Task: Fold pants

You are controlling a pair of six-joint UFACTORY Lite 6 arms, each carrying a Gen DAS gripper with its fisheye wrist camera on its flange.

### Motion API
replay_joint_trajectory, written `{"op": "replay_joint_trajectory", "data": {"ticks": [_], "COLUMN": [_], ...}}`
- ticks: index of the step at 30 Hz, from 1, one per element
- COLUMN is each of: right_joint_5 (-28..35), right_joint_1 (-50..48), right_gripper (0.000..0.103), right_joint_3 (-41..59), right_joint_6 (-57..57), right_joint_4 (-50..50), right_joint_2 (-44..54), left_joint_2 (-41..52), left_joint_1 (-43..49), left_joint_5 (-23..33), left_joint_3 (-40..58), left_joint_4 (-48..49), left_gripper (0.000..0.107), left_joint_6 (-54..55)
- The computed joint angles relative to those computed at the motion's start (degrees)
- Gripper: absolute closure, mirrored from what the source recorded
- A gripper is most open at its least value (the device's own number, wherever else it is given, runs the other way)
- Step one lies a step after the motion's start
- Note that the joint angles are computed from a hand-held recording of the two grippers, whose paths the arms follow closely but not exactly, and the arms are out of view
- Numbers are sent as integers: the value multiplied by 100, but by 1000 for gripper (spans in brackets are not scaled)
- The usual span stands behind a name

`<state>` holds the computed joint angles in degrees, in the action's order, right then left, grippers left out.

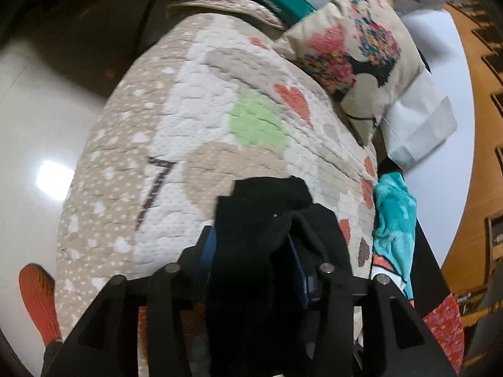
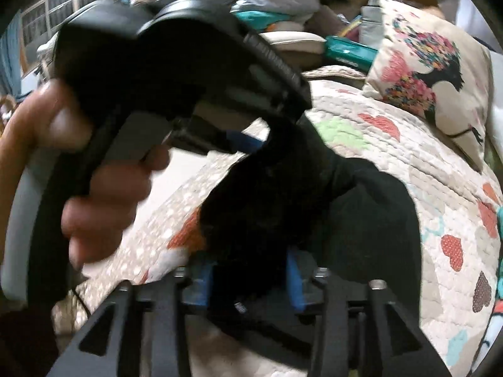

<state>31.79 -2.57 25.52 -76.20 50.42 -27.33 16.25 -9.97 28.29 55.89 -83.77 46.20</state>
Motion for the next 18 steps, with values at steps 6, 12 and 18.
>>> {"op": "replay_joint_trajectory", "data": {"ticks": [6,12,18], "right_joint_5": [570,1969,3067], "right_joint_1": [27,-1356,-3495], "right_gripper": [33,32,32], "right_joint_3": [-430,-456,691], "right_joint_6": [600,-164,-1115], "right_joint_4": [-812,-1178,-792], "right_joint_2": [-1259,-1936,-590], "left_joint_2": [-100,-167,-219], "left_joint_1": [501,742,925], "left_joint_5": [356,546,957], "left_joint_3": [-281,-517,-566], "left_joint_4": [280,177,6], "left_gripper": [60,58,58], "left_joint_6": [-500,-491,-259]}}
